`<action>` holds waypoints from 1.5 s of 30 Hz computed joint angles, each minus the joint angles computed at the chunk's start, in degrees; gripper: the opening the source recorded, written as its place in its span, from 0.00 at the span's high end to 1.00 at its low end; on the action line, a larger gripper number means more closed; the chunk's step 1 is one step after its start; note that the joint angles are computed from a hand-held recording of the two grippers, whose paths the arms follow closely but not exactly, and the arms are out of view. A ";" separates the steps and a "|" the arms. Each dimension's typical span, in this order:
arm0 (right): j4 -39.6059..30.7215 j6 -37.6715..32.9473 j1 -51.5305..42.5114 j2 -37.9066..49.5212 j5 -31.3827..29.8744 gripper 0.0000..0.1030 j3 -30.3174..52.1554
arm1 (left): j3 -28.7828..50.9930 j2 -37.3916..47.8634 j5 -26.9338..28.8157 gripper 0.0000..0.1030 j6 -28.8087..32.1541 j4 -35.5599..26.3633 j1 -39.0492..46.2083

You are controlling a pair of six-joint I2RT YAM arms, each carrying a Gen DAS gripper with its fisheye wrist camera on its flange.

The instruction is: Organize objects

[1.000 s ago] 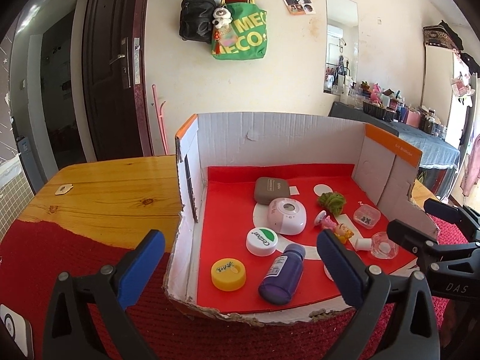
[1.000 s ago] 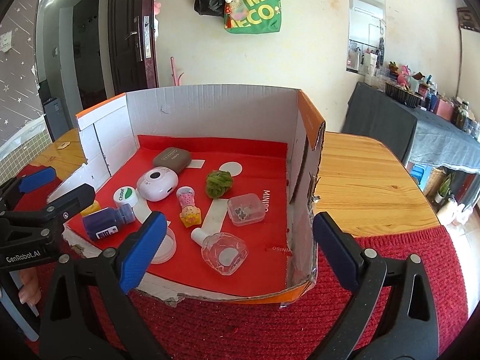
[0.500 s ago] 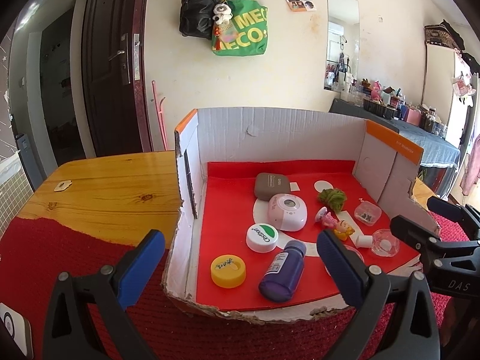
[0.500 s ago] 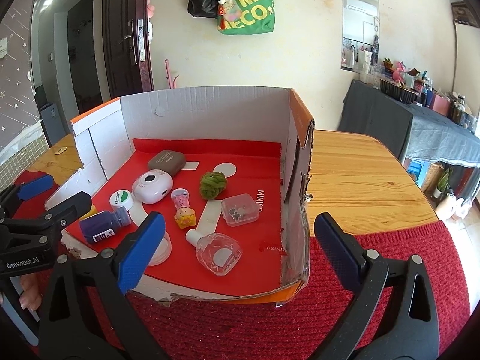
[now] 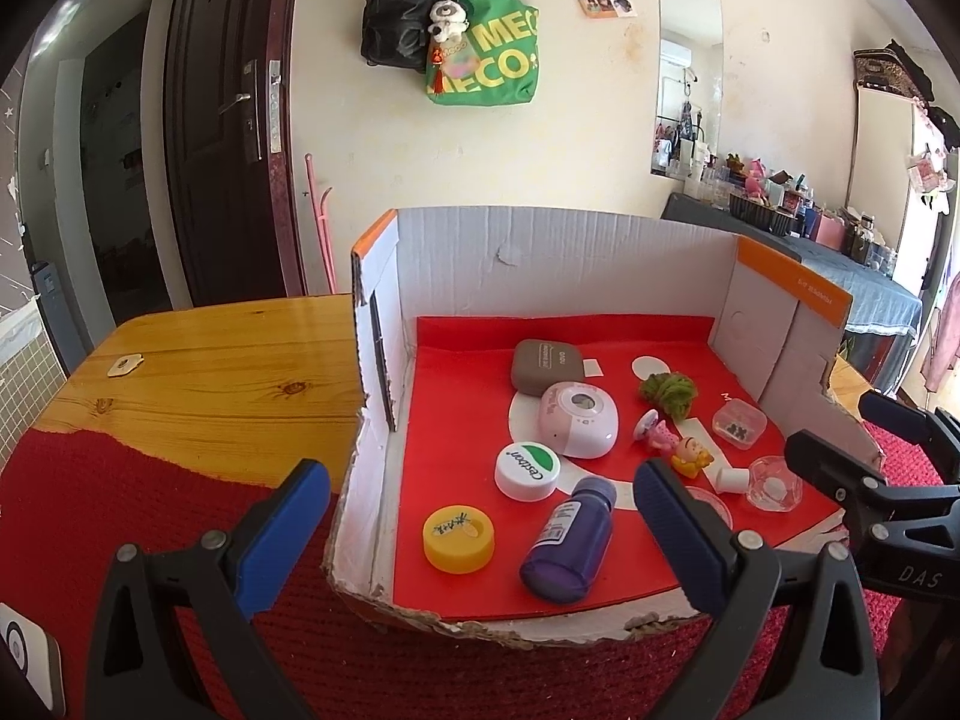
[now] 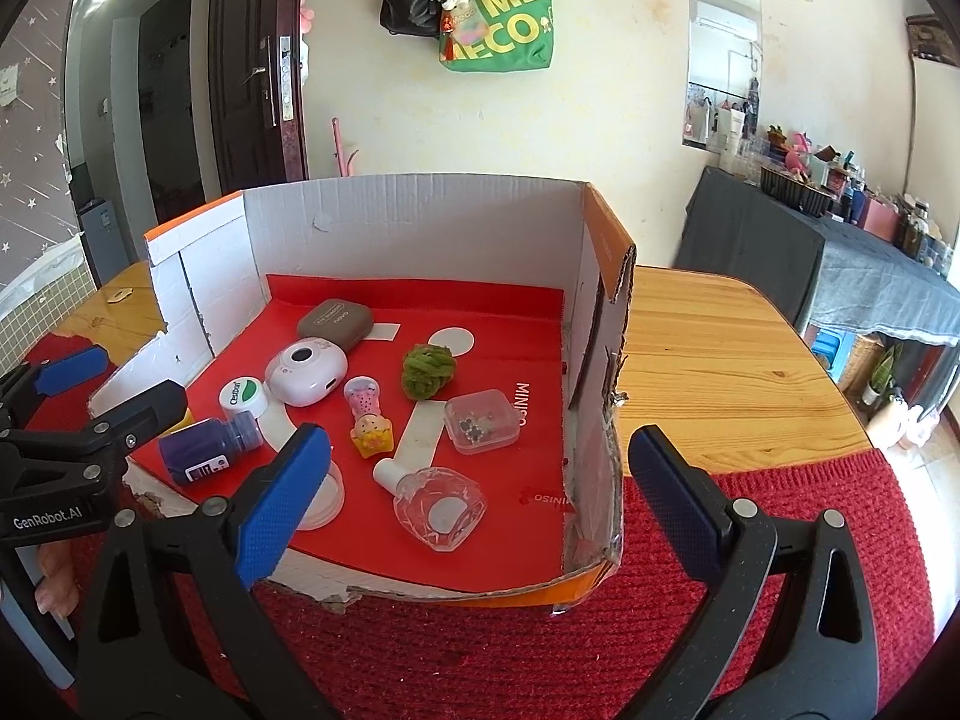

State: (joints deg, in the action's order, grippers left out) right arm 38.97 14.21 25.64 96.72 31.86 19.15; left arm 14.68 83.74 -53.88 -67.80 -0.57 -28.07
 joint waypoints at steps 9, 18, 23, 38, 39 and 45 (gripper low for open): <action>-0.23 -0.33 0.09 -0.24 0.12 0.02 -0.03 | -0.06 0.33 0.16 0.00 0.18 0.50 0.27; -0.45 -0.30 0.08 -0.39 0.23 0.01 -0.05 | -0.06 0.32 0.10 0.00 0.13 0.50 0.25; -0.47 -0.31 0.10 -0.36 0.19 0.01 -0.04 | -0.10 0.35 0.10 0.00 0.21 0.60 0.28; -0.68 -0.44 -0.11 -0.42 -0.15 0.01 -0.10 | -0.01 0.37 0.15 0.00 -0.15 0.27 0.23; -0.68 -0.44 -0.11 -0.42 -0.15 0.01 -0.10 | -0.17 0.12 0.28 0.00 0.18 0.49 0.50; -0.76 -0.47 -0.12 -0.49 -0.22 0.01 -0.10 | -0.38 -0.12 0.43 0.00 0.72 0.87 0.87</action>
